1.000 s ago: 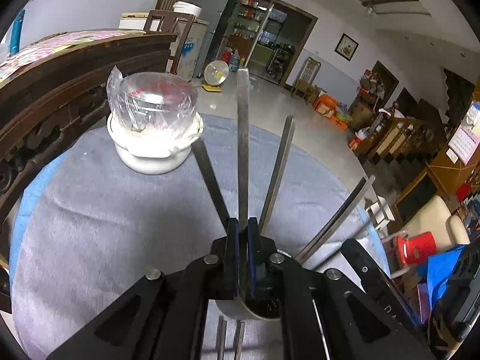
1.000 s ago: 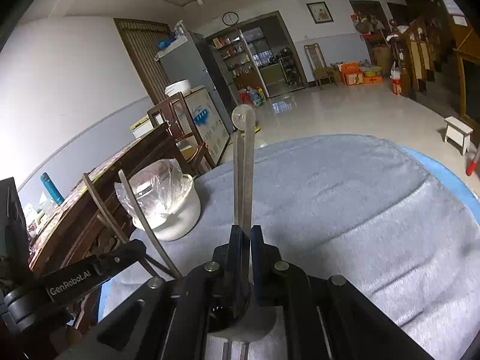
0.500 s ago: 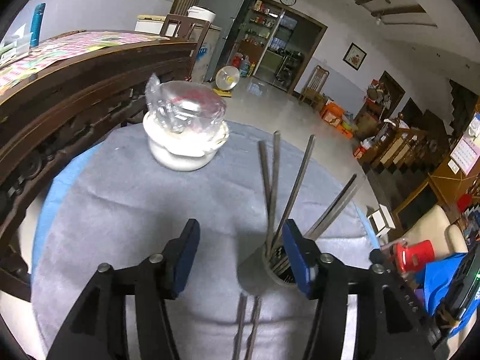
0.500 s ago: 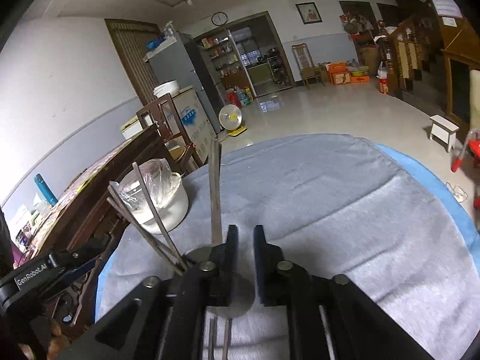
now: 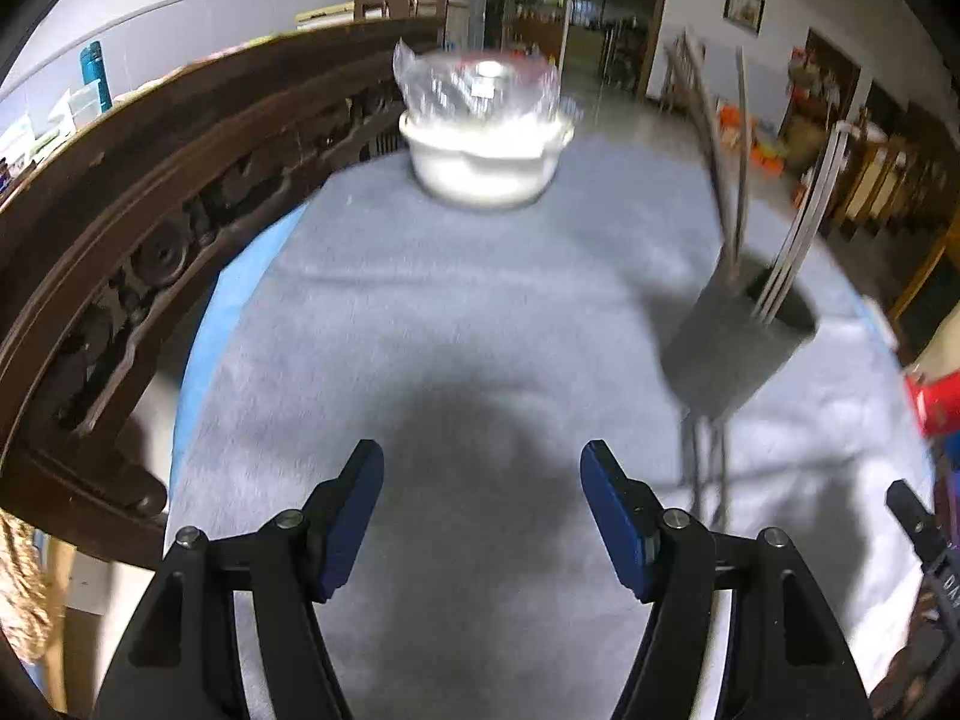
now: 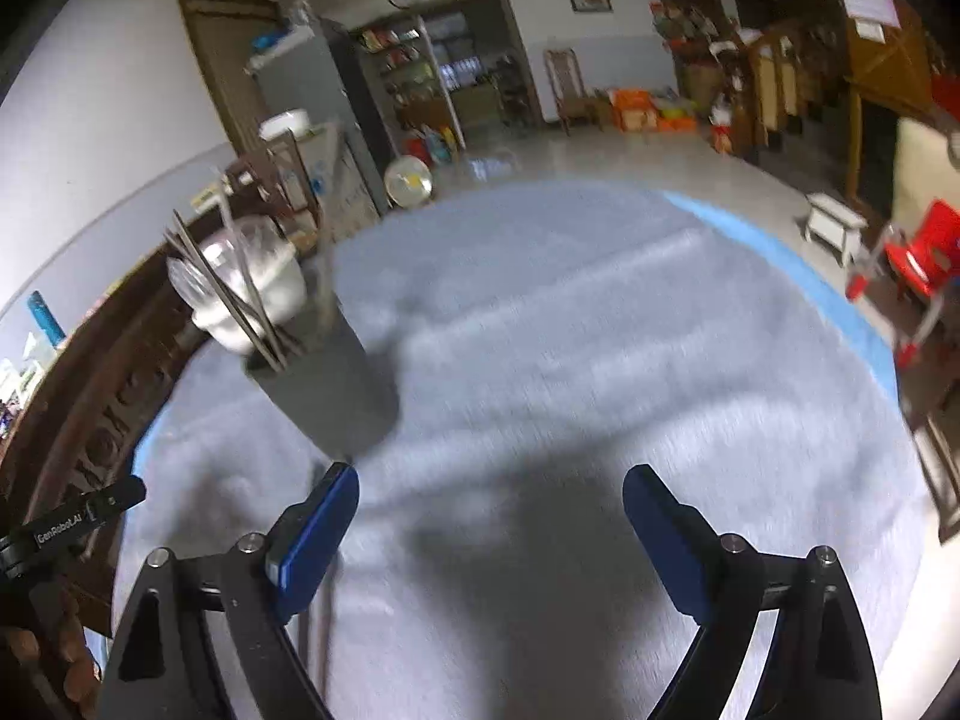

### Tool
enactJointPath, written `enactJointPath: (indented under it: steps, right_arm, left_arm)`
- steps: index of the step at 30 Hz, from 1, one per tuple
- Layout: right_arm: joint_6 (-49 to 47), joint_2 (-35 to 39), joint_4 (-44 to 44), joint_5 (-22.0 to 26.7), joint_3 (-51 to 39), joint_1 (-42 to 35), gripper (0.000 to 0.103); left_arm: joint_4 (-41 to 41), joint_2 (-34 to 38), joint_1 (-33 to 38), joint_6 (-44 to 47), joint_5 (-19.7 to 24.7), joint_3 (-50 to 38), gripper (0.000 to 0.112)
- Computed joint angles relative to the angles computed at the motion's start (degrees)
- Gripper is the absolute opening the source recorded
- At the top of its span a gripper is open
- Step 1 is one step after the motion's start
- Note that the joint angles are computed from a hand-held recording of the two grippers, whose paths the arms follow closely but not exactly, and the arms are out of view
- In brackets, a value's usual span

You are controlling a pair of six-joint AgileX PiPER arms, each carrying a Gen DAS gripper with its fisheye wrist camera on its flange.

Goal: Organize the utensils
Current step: 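Move both open tools back over the remaining chopsticks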

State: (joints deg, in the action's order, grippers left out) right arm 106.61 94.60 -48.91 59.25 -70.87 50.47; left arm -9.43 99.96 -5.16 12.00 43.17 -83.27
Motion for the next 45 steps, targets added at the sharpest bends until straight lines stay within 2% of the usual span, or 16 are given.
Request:
enactJointPath:
  steps: [4,12,23,36,41,45]
  right_arm:
    - [4.53,0.17,0.97,-1.00,3.71,1.32,0.092]
    - [7.60,0.96,0.81,0.78,5.29,3.64,0.092]
    - [6.16,3.17,1.38,0.40,4.23,3.58,0.092]
    - [7.25,4.36,2.61,-2.00,5.74,3.26,0.092]
    - [6.30,5.24,2.76,-1.24,4.87,3.30,0.092]
    - [5.08,6.03,3.30,-0.44,3.87,3.27,0.093]
  left_arm:
    - [3.54,-0.94,-0.66,0.07,-2.85,4.64,0.069]
    - [7.23,-2.79,-1.48,-0.02,-7.64,10.16,0.069]
    - [11.89,-3.52,-2.91,-2.71,-9.90,12.84,0.069]
    - [14.48,0.46,-2.89,-4.82,-10.02,13.26,0.069]
    - [14.27,0.24,-2.31,-5.25,-12.45,14.76,0.075]
    - [14.21,0.38,-1.49,-6.59,-13.68,15.34,0.088]
